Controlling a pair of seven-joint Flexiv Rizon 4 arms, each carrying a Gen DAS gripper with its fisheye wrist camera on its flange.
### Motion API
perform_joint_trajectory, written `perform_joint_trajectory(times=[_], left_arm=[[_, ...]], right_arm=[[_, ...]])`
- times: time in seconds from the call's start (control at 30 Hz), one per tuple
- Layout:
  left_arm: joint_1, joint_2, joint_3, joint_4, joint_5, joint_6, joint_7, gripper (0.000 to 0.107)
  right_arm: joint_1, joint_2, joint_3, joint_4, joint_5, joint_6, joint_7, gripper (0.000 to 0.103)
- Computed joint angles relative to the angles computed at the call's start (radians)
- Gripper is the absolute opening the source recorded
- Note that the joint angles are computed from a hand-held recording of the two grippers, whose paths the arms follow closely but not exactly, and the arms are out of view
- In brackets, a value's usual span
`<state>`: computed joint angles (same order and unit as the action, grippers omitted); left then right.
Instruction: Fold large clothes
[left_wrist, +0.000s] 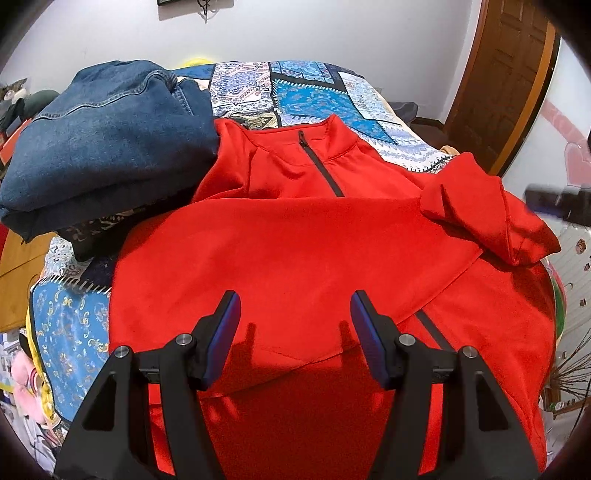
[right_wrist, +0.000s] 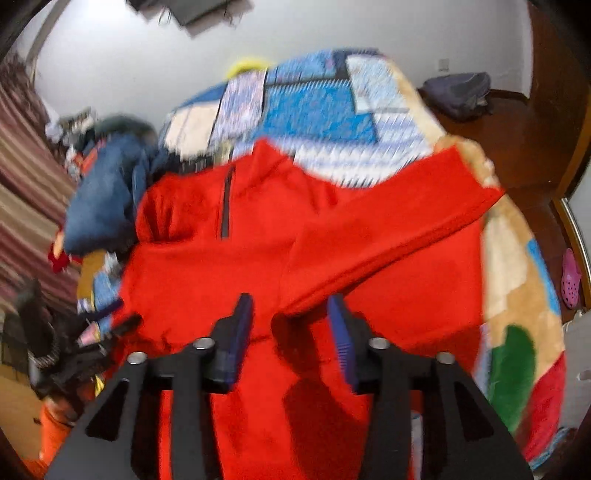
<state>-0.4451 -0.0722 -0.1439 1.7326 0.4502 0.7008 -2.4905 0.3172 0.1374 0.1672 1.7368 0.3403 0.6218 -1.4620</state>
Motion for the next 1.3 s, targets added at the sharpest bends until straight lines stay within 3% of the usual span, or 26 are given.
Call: perform_joint_trajectory(times=[0.2, 0.5, 0.7, 0.77, 0.83, 1.07, 1.3], left_arm=[[-0.002, -0.015, 0.000, -0.012, -0.008, 0.003, 0.004, 0.061], [0.004, -0.022, 0.013, 0.006, -0.034, 0.027, 0.003, 0.061], [0.013, -0.022, 0.020, 0.025, -0.053, 0.033, -0.003, 0.061], [0.014, -0.023, 0.020, 0.028, -0.053, 0.037, -0.009, 0.061], [0.013, -0.021, 0.019, 0.026, -0.051, 0.033, -0.011, 0.061], [0.007, 0.008, 0.010, 0.015, -0.007, 0.008, -0.022, 0.061], [0.018, 0.081, -0.007, 0.032, 0.046, -0.004, -0.071, 0.061]], right_arm=[[-0.032, -0.036, -0.026, -0.031, -0.013, 0.088, 0.074, 0.049], [-0.104, -0.187, -0.048, -0.109, 0.086, 0.013, 0.167, 0.049], [-0.117, -0.237, -0.022, -0.114, 0.054, 0.049, 0.189, 0.049], [-0.113, -0.245, -0.016, -0.110, 0.013, 0.070, 0.191, 0.040], [-0.092, -0.245, -0.014, -0.082, -0.109, 0.114, 0.248, 0.010], [-0.089, -0.204, 0.004, -0.113, -0.121, 0.163, 0.185, 0.005], [-0.025, -0.160, 0.036, -0.208, -0.089, 0.157, 0.064, 0.005]])
